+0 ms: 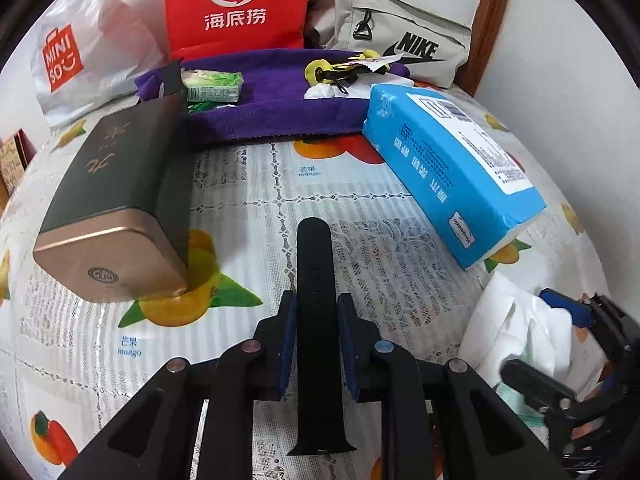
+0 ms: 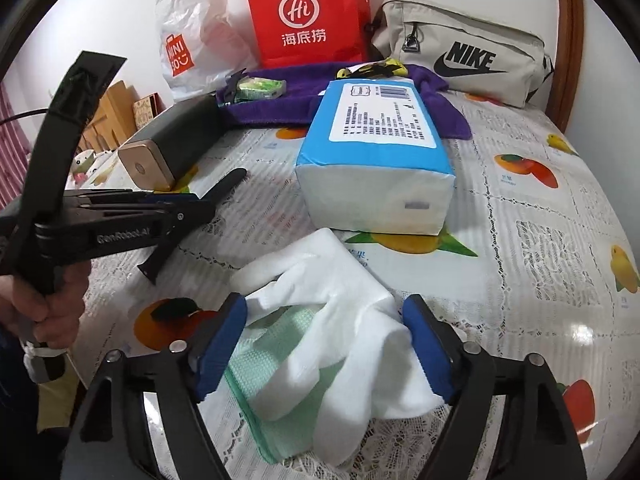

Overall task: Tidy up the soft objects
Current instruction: 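Grasp the white glove with the right tool while the left tool grasps the black watch strap, then carry the glove with the right tool while the left tool carries the strap to the towel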

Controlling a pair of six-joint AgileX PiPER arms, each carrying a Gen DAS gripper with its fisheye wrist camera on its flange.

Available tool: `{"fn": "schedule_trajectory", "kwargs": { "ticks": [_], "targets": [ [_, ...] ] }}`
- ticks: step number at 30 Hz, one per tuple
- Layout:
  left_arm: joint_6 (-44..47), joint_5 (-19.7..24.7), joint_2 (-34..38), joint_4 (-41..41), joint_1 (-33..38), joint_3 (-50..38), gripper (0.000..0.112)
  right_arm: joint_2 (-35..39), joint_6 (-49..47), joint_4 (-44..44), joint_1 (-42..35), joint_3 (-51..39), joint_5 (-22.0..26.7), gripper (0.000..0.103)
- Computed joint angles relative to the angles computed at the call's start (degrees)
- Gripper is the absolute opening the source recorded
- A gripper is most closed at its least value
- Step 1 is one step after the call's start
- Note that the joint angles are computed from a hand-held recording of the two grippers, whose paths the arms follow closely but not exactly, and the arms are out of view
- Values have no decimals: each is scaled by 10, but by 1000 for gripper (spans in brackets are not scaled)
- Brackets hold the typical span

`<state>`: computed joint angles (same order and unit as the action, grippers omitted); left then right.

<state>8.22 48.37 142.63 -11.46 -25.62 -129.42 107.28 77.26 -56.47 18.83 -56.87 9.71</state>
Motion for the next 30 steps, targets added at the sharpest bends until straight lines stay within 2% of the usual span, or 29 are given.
{"fn": "schedule_trajectory", "kwargs": {
  "ticks": [2,4,6,7,9,11,16,20,26,30],
  "targets": [
    [8,0,-5,-16,5,9,19,8,38,-33,2,-2,6,81],
    [15,-3,-10,-33,10,20,19,13,23,-15,6,-10,22,78],
    [25,1,-13,-53,16,24,19,17,57,-54,24,-16,71,57],
    [28,2,-14,-58,18,25,19,15,49,-48,24,-15,71,44],
    [31,2,-17,-61,19,30,19,7,0,8,3,-7,27,21],
    [35,-4,-27,-63,20,45,19,2,-55,69,-9,-4,8,19],
    [47,-24,-58,-74,24,87,19,-20,-44,51,4,2,14,17],
    [64,-33,-84,-92,31,116,19,-42,-74,80,8,7,13,17],
    [72,-30,-109,-100,37,121,19,-82,-82,89,13,7,29,17],
    [66,-22,-114,-98,42,103,19,-101,-145,152,3,-9,34,17]
  ]
}}
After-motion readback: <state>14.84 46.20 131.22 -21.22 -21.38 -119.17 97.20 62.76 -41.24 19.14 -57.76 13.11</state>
